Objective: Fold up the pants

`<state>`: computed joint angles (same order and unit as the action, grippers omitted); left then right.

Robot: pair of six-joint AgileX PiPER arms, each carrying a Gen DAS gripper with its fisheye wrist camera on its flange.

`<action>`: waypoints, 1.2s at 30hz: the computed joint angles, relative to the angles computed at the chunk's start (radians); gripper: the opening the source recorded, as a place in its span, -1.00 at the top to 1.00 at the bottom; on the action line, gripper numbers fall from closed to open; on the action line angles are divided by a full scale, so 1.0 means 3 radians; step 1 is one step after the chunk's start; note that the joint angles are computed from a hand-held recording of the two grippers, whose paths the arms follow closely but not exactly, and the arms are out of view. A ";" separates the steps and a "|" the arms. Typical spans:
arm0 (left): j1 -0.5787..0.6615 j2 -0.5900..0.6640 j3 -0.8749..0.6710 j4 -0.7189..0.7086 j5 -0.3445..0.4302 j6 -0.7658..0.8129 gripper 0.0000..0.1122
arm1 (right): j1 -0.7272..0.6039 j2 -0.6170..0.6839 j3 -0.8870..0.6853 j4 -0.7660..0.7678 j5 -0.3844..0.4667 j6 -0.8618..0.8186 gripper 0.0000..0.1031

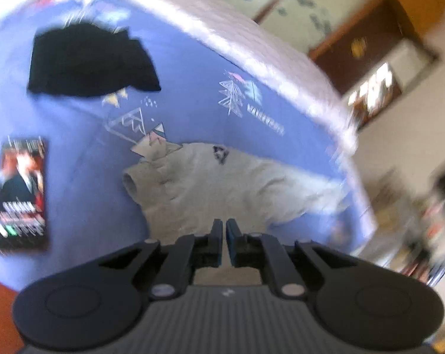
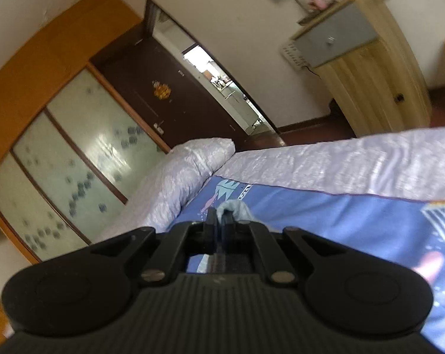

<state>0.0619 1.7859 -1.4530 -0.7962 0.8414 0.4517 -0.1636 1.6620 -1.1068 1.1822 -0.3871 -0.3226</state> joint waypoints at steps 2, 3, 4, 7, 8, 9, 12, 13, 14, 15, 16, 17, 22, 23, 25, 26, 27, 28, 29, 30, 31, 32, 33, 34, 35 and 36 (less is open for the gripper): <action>-0.0134 -0.0117 0.0212 0.0254 -0.0082 0.0071 0.73 | -0.0019 0.0150 -0.0132 0.0296 0.0015 -0.0297 0.91; -0.0140 -0.0119 0.0275 0.0266 0.0001 0.0095 0.64 | -0.0045 0.0185 -0.0127 0.0352 0.0030 -0.0335 0.91; -0.0126 -0.0127 0.0371 0.0238 0.0053 0.0127 0.62 | -0.0054 0.0202 -0.0111 0.0435 0.0022 -0.0389 0.91; -0.0026 -0.0117 0.0664 0.0094 0.0182 0.0148 0.37 | -0.0098 0.0123 0.0098 0.0361 0.0024 -0.0244 0.91; 0.0030 -0.0089 0.0757 -0.0011 0.0246 0.0153 0.29 | -0.0095 0.0083 0.0162 0.0392 0.0008 -0.0272 0.91; 0.0088 -0.0048 0.0808 -0.0104 0.0334 0.0183 0.24 | -0.0098 0.0029 0.0233 0.0433 -0.0001 -0.0322 0.91; 0.0171 0.0084 0.0952 -0.0343 0.0499 0.0285 0.06 | -0.0140 -0.0138 0.0444 0.0405 0.0019 -0.0301 0.91; 0.0166 0.0161 0.0968 -0.0401 0.0506 0.0284 -0.03 | -0.0160 -0.0175 0.0489 0.0369 0.0034 -0.0272 0.91; 0.0156 0.0236 0.0983 -0.0456 0.0515 0.0280 -0.05 | -0.0161 -0.0227 0.0547 0.0346 0.0026 -0.0245 0.91; 0.0139 0.0291 0.1018 -0.0513 0.0518 0.0318 -0.06 | -0.0172 -0.0259 0.0597 0.0260 0.0031 -0.0166 0.91; 0.0113 0.0361 0.1019 -0.0567 0.0537 0.0358 -0.15 | -0.0160 -0.0283 0.0623 0.0248 0.0018 -0.0149 0.91; 0.0087 0.0447 0.1002 -0.0601 0.0563 0.0369 -0.23 | -0.0148 -0.0310 0.0656 0.0230 0.0007 -0.0129 0.91; 0.0007 0.0823 0.0912 -0.0878 0.0677 0.0450 0.27 | -0.0148 -0.0383 0.0757 0.0151 0.0023 -0.0068 0.91; -0.0002 0.0854 0.0880 -0.0897 0.0699 0.0464 0.53 | -0.0145 -0.0390 0.0767 0.0169 0.0020 -0.0087 0.91; 0.0013 0.0861 0.0869 -0.0912 0.0714 0.0453 0.90 | -0.0165 -0.0414 0.0794 0.0134 0.0041 -0.0065 0.91; 0.0044 0.0817 0.0908 -0.0970 0.0705 0.0500 0.90 | -0.0167 -0.0420 0.0794 0.0143 0.0037 -0.0085 0.91; 0.0060 0.0758 0.0919 -0.1003 0.0692 0.0520 0.90 | -0.0196 -0.0443 0.0817 0.0080 0.0055 -0.0047 0.91; 0.0089 0.0688 0.0947 -0.1043 0.0686 0.0553 0.90 | -0.0202 -0.0454 0.0819 0.0067 0.0054 -0.0038 0.91; 0.0127 0.0611 0.0968 -0.1097 0.0687 0.0581 0.90 | -0.0211 -0.0463 0.0816 0.0057 0.0056 -0.0026 0.91; 0.0164 0.0538 0.0966 -0.1169 0.0683 0.0598 0.90 | -0.0225 -0.0477 0.0817 0.0016 0.0063 0.0015 0.91; 0.0199 0.0484 0.0947 -0.1229 0.0674 0.0607 0.90 | -0.0241 -0.0487 0.0816 -0.0060 0.0071 0.0088 0.91; 0.0242 0.0435 0.0915 -0.1285 0.0669 0.0611 0.90 | -0.0241 -0.0491 0.0801 -0.0097 0.0070 0.0128 0.91; 0.0291 0.0403 0.0850 -0.1335 0.0669 0.0608 0.90 | -0.0245 -0.0489 0.0776 -0.0148 0.0079 0.0183 0.91; 0.0315 0.0395 0.0767 -0.1362 0.0656 0.0587 0.90 | -0.0257 -0.0484 0.0749 -0.0241 0.0097 0.0275 0.91; 0.0327 0.0406 0.0657 -0.1372 0.0632 0.0549 0.90 | -0.0252 -0.0465 0.0697 -0.0273 0.0106 0.0307 0.91; 0.0323 0.0437 0.0516 -0.1367 0.0595 0.0506 0.90 | -0.0236 -0.0432 0.0623 -0.0263 0.0107 0.0290 0.91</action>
<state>0.1589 1.9169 -1.2981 -1.2063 1.0200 0.6035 -0.2345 1.5325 -0.9200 1.1034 -0.3551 -0.2357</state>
